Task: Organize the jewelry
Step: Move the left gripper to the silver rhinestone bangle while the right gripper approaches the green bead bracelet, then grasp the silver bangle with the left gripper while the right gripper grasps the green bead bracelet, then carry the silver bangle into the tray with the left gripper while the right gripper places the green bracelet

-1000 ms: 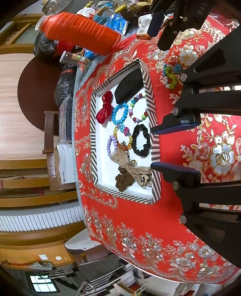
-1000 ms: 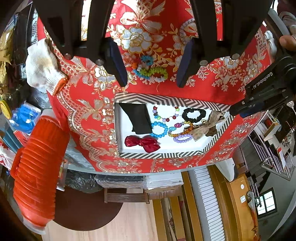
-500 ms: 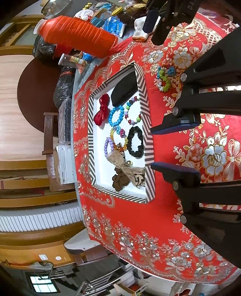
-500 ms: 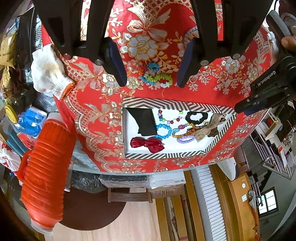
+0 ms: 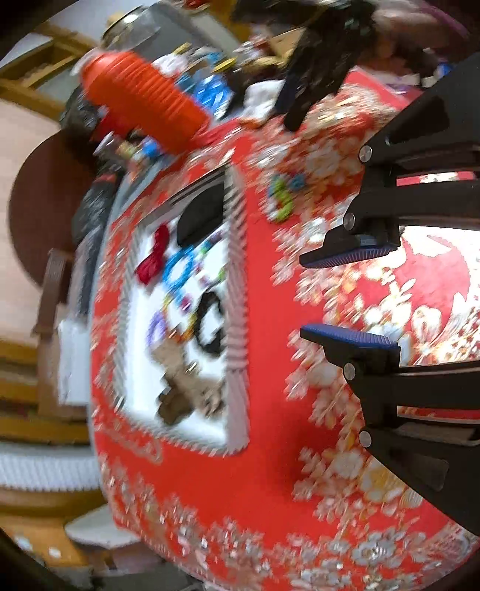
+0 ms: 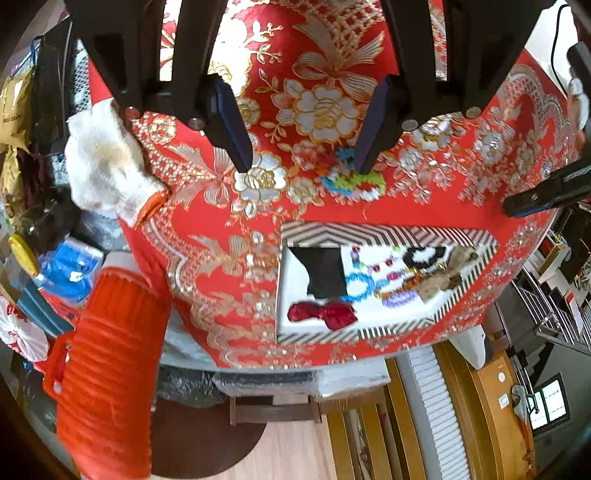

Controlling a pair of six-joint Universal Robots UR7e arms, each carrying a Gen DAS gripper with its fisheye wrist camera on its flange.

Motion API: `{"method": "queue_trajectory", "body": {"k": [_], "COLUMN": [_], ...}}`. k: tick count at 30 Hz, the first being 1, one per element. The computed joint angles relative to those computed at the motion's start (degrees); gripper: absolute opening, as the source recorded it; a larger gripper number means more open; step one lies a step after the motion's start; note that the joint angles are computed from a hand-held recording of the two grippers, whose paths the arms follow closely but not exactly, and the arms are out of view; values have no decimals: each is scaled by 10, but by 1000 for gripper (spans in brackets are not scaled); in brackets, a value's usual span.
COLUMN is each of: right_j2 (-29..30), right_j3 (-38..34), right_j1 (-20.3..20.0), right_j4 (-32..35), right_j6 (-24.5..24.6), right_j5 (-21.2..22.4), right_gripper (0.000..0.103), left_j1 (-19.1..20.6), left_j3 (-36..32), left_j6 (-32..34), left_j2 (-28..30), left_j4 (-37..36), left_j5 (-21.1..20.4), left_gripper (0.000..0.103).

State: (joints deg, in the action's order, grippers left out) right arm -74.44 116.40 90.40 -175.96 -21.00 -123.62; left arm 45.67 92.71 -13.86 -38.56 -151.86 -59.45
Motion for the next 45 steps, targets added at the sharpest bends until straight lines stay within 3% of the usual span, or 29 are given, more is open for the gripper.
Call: {"method": "queue_trajectory", "body": {"k": [6, 12, 17, 18, 19, 21, 22, 24, 26, 34, 45], "right_j2": [35, 69, 78, 80, 80, 79, 77, 75, 63, 23, -1], "right_j3": [-24, -57, -66, -62, -60, -59, -59, -57, -48, -40, -37], "right_j1": [-16, -20, -31, -34, -35, -37, -38, -37, -36, -20, 14], "right_j4": [14, 27, 33, 16, 10, 9, 14, 10, 1, 6, -9], "right_j6": [-20, -50, -45, -53, -59, -64, -61, -61, -60, -48, -67], "right_j5": [26, 30, 41, 46, 51, 64, 69, 72, 93, 128, 123], "right_gripper": [60, 60, 58, 53, 37, 17, 15, 13, 13, 13, 13], "left_j1": [-5, -16, -24, -24, -25, -25, -24, -18, -11, -17, -24], "left_j3": [3, -4, -12, -13, -10, -4, -4, -9, -13, -11, -38], "left_j6": [17, 30, 32, 38, 44, 56, 61, 54, 48, 59, 71], "left_j2": [10, 39, 53, 55, 55, 57, 57, 56, 52, 34, 35], "left_j4": [40, 64, 82, 83, 74, 57, 55, 57, 60, 22, -4], "left_j5": [-55, -36, -17, -19, -17, -18, -18, -34, -53, -37, 15], "left_gripper": [35, 35, 35, 35, 34, 23, 9, 5, 4, 4, 4]}}
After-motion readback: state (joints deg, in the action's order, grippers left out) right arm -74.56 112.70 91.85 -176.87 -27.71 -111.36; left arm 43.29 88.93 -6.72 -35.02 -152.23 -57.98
